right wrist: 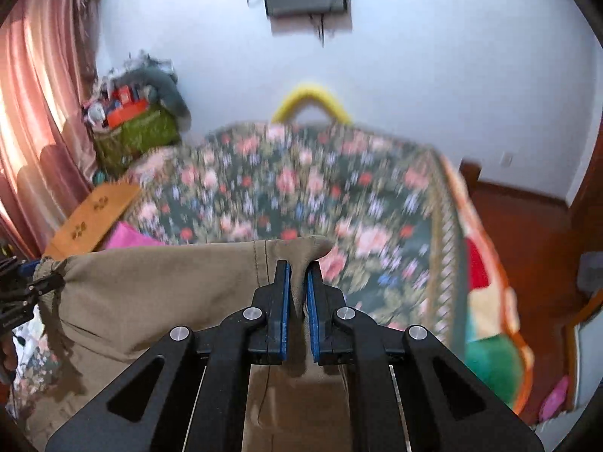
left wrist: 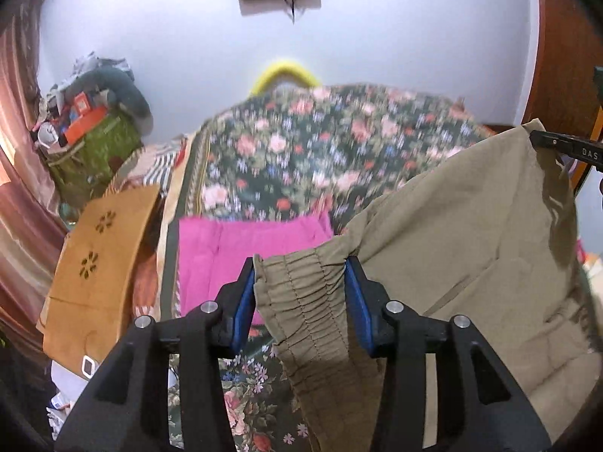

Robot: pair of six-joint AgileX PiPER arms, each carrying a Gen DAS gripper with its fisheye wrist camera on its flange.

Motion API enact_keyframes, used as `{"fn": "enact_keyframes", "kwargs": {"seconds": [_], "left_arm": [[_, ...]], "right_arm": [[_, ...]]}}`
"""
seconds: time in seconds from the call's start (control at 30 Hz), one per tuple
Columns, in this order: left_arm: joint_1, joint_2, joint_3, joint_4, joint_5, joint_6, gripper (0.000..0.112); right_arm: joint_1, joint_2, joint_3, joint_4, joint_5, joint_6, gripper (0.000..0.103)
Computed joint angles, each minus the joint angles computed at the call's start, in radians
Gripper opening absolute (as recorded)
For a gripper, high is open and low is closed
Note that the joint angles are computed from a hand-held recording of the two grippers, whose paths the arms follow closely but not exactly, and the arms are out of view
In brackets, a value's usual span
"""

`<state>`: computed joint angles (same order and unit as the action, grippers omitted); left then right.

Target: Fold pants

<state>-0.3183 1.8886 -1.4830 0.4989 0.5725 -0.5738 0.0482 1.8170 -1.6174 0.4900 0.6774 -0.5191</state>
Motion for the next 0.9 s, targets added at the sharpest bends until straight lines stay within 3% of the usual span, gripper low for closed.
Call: {"fn": "enact_keyframes", "kwargs": {"seconds": [0.2,0.37,0.63,0.9], "left_arm": [[-0.031,-0.089,0.005,-0.023,0.039,0.030,0.045],[-0.060,-0.145,0.068,-0.018,0.048,0.018,0.045],[-0.104,-0.269,0.251,0.016,0.011,-0.018,0.045],[-0.111,-0.396,0.467,0.011,-0.076,-0.034,0.045]], "right_arm": [[-0.044,-0.180,0.114,0.088,-0.006,-0.079,0.007],[-0.065,-0.341,0.303,0.135,-0.037,-0.159,0.007],[-0.086,-0.617,0.593,0.155,-0.052,-0.201,0.007],[-0.064,-0.806,0.791,0.044,-0.015,-0.067,0.007]]}}
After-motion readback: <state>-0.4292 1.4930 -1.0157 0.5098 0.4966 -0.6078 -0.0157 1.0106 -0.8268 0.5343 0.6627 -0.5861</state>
